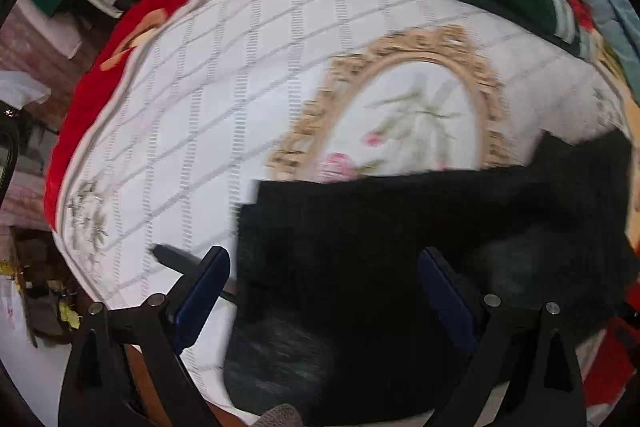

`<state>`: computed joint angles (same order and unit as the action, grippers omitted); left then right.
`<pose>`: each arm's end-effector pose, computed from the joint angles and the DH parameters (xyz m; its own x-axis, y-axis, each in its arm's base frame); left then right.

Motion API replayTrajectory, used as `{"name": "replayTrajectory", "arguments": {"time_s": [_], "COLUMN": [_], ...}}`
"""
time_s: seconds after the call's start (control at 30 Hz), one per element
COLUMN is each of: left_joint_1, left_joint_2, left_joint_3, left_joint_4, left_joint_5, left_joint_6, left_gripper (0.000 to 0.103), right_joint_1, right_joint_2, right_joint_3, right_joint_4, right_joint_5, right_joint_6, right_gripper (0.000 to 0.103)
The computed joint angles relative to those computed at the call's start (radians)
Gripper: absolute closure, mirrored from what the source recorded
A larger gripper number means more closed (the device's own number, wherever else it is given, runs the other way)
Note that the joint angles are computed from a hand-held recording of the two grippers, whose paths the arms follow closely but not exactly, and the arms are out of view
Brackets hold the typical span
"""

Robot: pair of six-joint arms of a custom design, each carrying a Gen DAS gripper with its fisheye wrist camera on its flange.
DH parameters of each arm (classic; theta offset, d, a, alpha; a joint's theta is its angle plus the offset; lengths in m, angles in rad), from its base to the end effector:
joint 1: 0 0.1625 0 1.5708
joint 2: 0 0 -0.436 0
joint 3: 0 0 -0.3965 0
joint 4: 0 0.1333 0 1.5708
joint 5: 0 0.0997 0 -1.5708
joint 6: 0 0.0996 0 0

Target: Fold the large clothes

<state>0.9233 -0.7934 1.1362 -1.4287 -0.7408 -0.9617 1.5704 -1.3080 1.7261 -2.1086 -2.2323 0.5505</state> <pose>-0.2791 -0.7119 0.2340 -0.6270 -0.1889 -0.7558 0.0340 0.9626 -0.2688 0.0719 -0.5840 0.3564 -0.6723 0.5822 0.4573 0.4131 0.8076 -0.4208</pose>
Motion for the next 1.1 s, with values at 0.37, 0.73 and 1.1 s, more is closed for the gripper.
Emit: {"name": "replayTrajectory", "arguments": {"time_s": [0.37,0.73,1.1], "left_joint_1": [0.050,0.041,0.021], "left_joint_2": [0.204,0.054,-0.037], "left_joint_3": [-0.181,-0.031,0.082], "left_joint_4": [-0.081,-0.073,0.011], "left_joint_5": [-0.047,-0.066,-0.075], "left_joint_6": [0.056,-0.140,-0.293], "left_gripper": [0.005,0.004,0.004], "right_joint_1": [0.076,0.065,0.106], "right_joint_2": [0.491,0.531,0.564], "right_joint_3": [-0.548,-0.700,-0.583], "right_joint_4": [0.134,0.278,0.503], "right_joint_5": [0.164,0.223,0.151], "right_joint_6": [-0.368,-0.339,-0.361], "right_gripper": [0.080,0.085,0.088]}}
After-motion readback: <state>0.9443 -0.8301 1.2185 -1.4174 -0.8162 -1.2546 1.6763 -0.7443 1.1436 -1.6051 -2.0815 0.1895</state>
